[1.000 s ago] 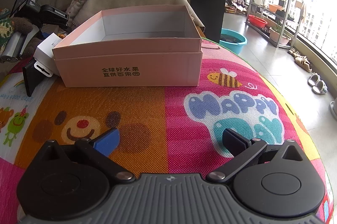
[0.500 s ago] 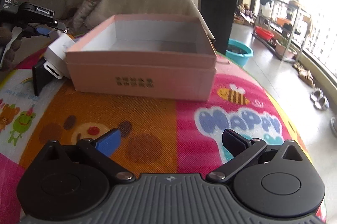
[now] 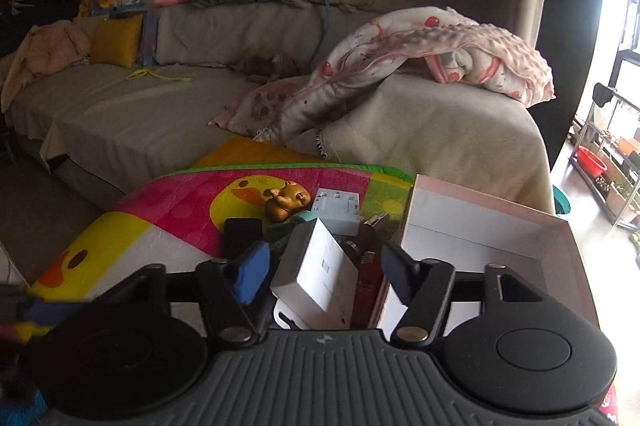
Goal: Organize rigid objects
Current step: 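Grasp the white paper card with the right gripper while the left gripper holds the cube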
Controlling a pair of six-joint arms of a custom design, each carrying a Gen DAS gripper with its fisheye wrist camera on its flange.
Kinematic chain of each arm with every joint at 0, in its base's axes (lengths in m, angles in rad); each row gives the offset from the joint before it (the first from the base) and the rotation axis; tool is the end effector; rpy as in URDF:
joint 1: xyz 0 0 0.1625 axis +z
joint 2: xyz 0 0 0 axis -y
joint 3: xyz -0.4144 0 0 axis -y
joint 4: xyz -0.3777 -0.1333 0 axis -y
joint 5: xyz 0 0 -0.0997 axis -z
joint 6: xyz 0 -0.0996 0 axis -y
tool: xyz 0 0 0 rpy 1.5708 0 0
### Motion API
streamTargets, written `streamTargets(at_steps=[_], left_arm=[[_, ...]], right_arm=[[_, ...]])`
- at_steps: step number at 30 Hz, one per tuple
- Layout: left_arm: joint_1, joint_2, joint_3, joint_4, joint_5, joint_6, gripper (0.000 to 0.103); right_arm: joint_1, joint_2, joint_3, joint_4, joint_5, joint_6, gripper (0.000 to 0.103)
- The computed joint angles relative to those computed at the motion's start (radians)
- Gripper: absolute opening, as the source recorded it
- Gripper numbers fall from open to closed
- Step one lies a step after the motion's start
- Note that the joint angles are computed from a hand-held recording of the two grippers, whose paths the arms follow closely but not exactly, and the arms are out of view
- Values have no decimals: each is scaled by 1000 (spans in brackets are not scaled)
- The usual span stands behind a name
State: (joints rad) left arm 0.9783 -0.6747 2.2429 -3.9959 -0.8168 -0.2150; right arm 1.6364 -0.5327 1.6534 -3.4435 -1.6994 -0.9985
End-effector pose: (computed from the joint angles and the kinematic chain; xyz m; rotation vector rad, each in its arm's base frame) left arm -0.0812 -0.4814 0.0715 0.0242 2.4606 -1.3937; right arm 0.1636 -0.6523 0.0288 1.2473 -2.2476 0.8317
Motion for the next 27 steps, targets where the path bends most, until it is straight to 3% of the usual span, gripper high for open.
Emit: streamTargets(at_steps=[6, 7, 8, 9, 12, 19, 25, 27], left_arm=[[-22, 11, 30, -17, 7, -30, 50], [-23, 11, 30, -19, 5, -28, 50], [-25, 12, 32, -22, 6, -28, 50], [-25, 12, 33, -24, 4, -29, 50], [-20, 14, 33, -28, -17, -34, 50], [5, 22, 6, 7, -72, -36, 50], [7, 23, 6, 18, -73, -42, 50], [6, 20, 7, 24, -66, -45, 50]], right_arm=[[46, 109, -190, 176, -133, 85, 55], [49, 118, -197, 178, -154, 74, 52], [47, 124, -197, 163, -169, 56, 39], [47, 120, -194, 170, -177, 48, 34], [36, 59, -142, 198, -145, 89, 24], [-26, -178, 51, 366, 42, 185, 24], [-113, -317, 85, 762, 166, 284, 24], [-139, -326, 99, 781, 157, 294, 24]])
